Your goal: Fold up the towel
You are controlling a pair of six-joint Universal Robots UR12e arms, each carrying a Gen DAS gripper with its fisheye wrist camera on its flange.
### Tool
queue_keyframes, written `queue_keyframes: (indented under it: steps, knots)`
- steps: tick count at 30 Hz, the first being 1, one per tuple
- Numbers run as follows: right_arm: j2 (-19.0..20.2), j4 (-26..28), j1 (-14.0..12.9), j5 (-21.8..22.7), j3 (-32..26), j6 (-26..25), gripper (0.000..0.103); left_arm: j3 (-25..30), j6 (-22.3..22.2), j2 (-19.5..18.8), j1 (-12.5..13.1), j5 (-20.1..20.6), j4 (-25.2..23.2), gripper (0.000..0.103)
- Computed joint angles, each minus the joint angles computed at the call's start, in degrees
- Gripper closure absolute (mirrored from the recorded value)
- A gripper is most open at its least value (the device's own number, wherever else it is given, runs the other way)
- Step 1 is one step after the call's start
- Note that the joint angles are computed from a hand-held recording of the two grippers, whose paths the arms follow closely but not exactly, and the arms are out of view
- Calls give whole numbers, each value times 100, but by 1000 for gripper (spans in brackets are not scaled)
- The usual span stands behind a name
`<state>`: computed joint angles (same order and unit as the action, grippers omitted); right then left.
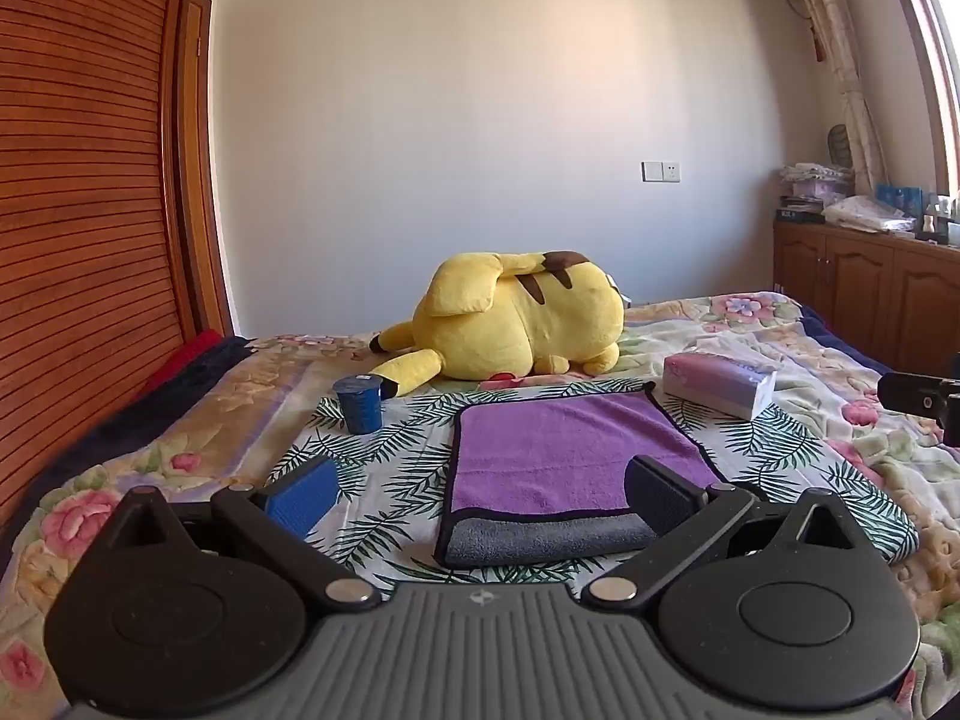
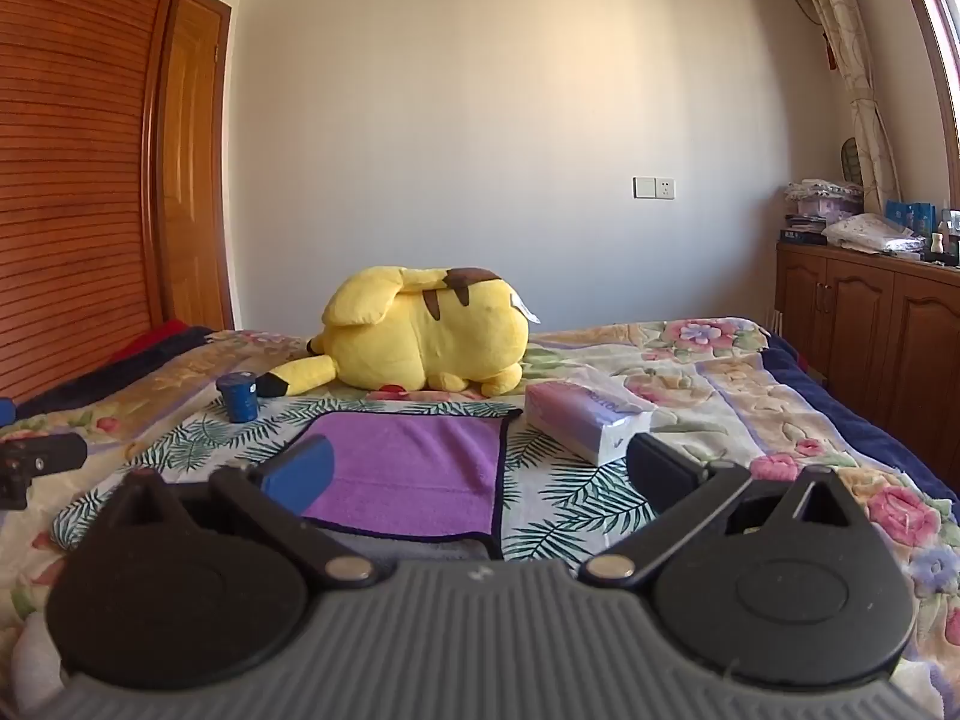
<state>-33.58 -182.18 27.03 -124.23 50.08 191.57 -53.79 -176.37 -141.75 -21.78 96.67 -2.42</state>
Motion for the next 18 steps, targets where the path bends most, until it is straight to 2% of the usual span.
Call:
queue_keyframes:
  steps: [18]
  knots:
    - [-6, 13, -2, -3, 10, -16, 0, 3, 10, -7, -1, 5, 30, 16]
